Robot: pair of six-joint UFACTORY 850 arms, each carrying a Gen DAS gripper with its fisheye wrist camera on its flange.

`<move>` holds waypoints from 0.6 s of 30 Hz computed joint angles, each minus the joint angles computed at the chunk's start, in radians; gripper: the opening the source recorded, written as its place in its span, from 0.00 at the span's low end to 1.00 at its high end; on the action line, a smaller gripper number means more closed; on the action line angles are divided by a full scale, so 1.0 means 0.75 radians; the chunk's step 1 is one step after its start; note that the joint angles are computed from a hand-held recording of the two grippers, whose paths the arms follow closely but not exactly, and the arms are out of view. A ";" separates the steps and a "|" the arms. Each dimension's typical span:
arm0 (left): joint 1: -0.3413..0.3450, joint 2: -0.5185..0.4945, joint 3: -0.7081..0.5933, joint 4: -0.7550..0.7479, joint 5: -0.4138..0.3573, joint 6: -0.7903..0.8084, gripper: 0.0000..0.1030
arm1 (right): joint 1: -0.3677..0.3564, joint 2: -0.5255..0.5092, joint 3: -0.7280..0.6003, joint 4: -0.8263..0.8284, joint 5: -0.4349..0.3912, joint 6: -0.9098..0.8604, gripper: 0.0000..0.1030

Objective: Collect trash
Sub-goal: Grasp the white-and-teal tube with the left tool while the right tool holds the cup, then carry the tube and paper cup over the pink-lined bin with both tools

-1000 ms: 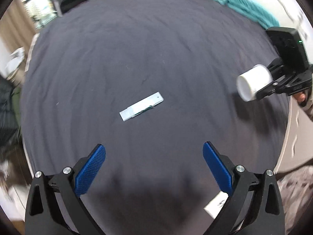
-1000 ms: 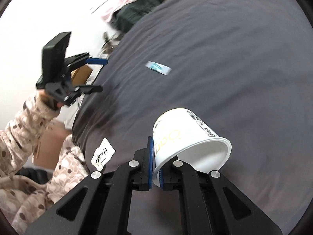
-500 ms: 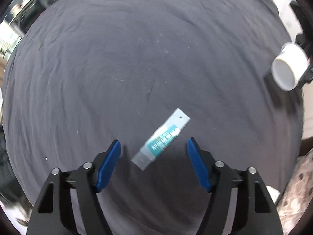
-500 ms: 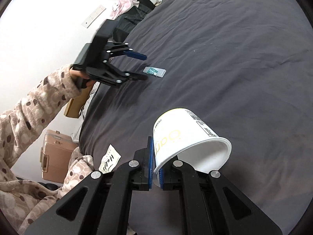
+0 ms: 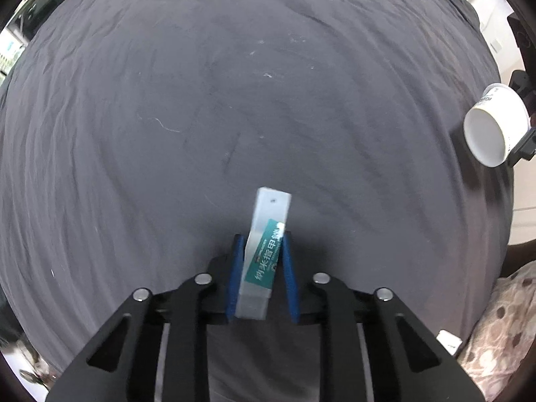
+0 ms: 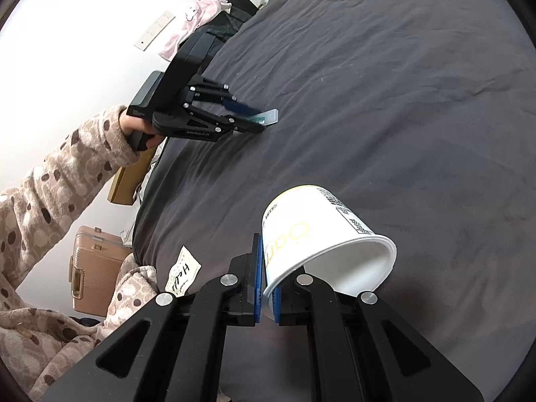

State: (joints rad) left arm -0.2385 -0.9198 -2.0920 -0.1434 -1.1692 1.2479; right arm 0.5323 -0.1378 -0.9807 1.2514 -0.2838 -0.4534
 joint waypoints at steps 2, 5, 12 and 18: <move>0.007 0.059 0.090 -0.007 0.038 0.004 0.18 | 0.004 -0.010 -0.015 -0.017 0.002 0.008 0.04; 0.025 0.134 0.207 -0.022 0.089 0.016 0.18 | 0.008 -0.041 -0.051 -0.103 -0.010 0.082 0.04; 0.122 0.282 0.430 -0.120 0.174 -0.058 0.18 | 0.030 -0.135 -0.176 -0.178 -0.064 0.078 0.04; 0.258 0.413 0.612 -0.244 0.194 -0.028 0.18 | 0.058 -0.252 -0.355 -0.425 -0.162 0.203 0.04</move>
State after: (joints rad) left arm -0.0453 -0.6099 -1.6331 -0.3265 -1.0234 1.2270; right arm 0.5758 -0.3264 -1.2472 0.9323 -0.4055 -0.3014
